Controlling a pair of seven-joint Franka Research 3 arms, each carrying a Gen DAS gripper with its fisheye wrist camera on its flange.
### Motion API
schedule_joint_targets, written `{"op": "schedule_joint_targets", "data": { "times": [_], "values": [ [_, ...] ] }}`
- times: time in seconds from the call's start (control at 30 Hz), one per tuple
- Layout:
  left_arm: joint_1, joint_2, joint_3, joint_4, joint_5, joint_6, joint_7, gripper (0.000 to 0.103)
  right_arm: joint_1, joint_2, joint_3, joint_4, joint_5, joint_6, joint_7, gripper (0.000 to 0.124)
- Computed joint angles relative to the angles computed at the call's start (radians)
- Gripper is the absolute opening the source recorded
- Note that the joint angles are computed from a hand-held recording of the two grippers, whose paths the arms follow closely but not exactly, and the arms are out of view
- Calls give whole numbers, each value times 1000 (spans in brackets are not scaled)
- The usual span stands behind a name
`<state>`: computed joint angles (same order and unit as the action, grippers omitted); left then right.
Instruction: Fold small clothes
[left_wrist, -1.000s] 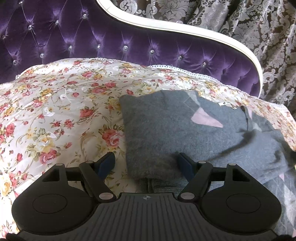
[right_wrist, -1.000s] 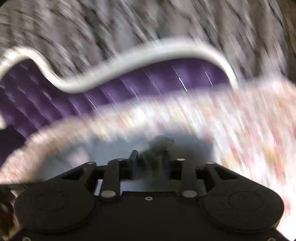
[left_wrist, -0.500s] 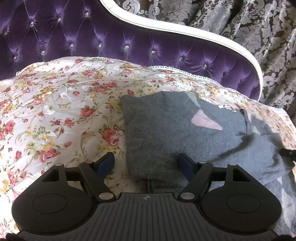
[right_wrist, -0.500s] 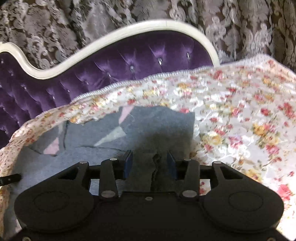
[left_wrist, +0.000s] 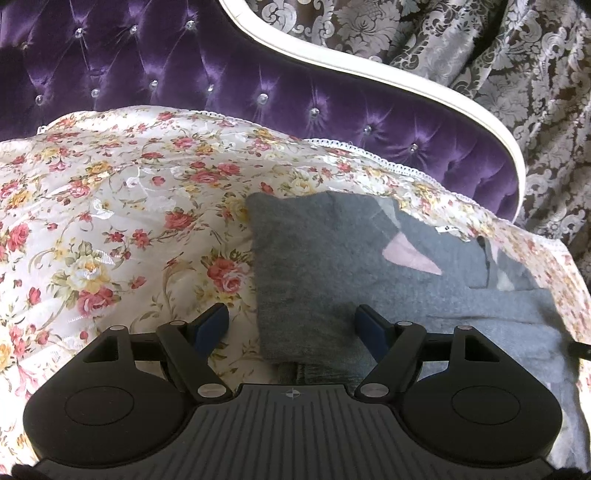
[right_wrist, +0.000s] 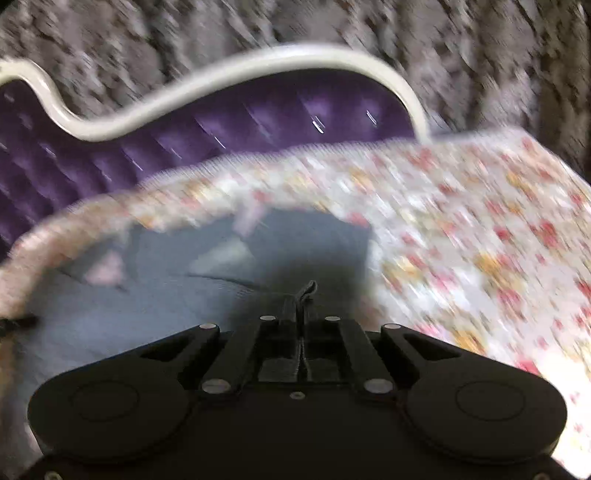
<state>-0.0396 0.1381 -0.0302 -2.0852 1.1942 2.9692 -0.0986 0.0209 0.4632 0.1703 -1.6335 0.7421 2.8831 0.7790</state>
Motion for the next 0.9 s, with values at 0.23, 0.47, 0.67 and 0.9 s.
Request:
{"op": "schedule_joint_targets", "data": {
  "times": [0.23,0.47,0.67,0.9],
  "values": [
    [-5,1,-8,5,-13,-29,27,74,-106,-8,178,-18,186,118,-240,60],
    [-4,-3,-10,-2,-44,-33,76,74,-33,55,185,112,175,-123,-441,55],
    [-1,-7,-9,-8,-68,-23,95,74,113,172,92,281,47,-221,-380,48],
    [-6,-2,-7,-2,-63,-32,94,76,135,193,78,304,-23,-283,-363,9]
  ]
}}
